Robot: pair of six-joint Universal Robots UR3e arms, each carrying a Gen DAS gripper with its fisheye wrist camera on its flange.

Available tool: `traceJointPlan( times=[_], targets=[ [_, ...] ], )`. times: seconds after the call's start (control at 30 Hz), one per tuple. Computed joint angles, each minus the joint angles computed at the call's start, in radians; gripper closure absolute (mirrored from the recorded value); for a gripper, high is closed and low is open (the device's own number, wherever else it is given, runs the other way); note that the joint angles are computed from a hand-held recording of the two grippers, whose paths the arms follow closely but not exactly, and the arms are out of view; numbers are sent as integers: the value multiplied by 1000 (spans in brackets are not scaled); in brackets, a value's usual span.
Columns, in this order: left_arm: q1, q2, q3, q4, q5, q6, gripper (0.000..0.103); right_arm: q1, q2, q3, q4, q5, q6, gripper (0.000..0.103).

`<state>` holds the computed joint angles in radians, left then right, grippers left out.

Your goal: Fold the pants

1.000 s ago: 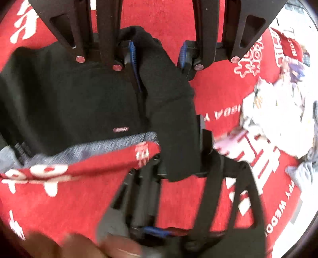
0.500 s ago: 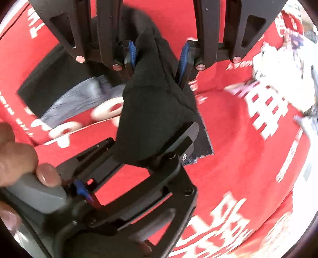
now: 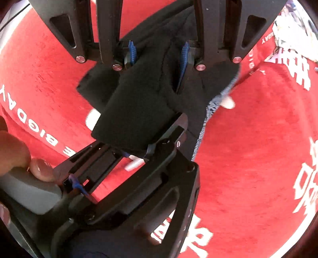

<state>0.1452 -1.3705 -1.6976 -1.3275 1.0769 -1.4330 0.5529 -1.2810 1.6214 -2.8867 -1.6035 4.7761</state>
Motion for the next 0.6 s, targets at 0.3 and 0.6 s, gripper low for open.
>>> traceJointPlan(
  times=[0.3, 0.6],
  targets=[
    [-30, 42, -160, 175, 88, -4, 50, 47, 34, 191, -186, -34, 98, 82],
    [48, -177, 356, -317, 180, 41, 31, 91, 32, -33, 202, -25, 27, 81]
  ],
)
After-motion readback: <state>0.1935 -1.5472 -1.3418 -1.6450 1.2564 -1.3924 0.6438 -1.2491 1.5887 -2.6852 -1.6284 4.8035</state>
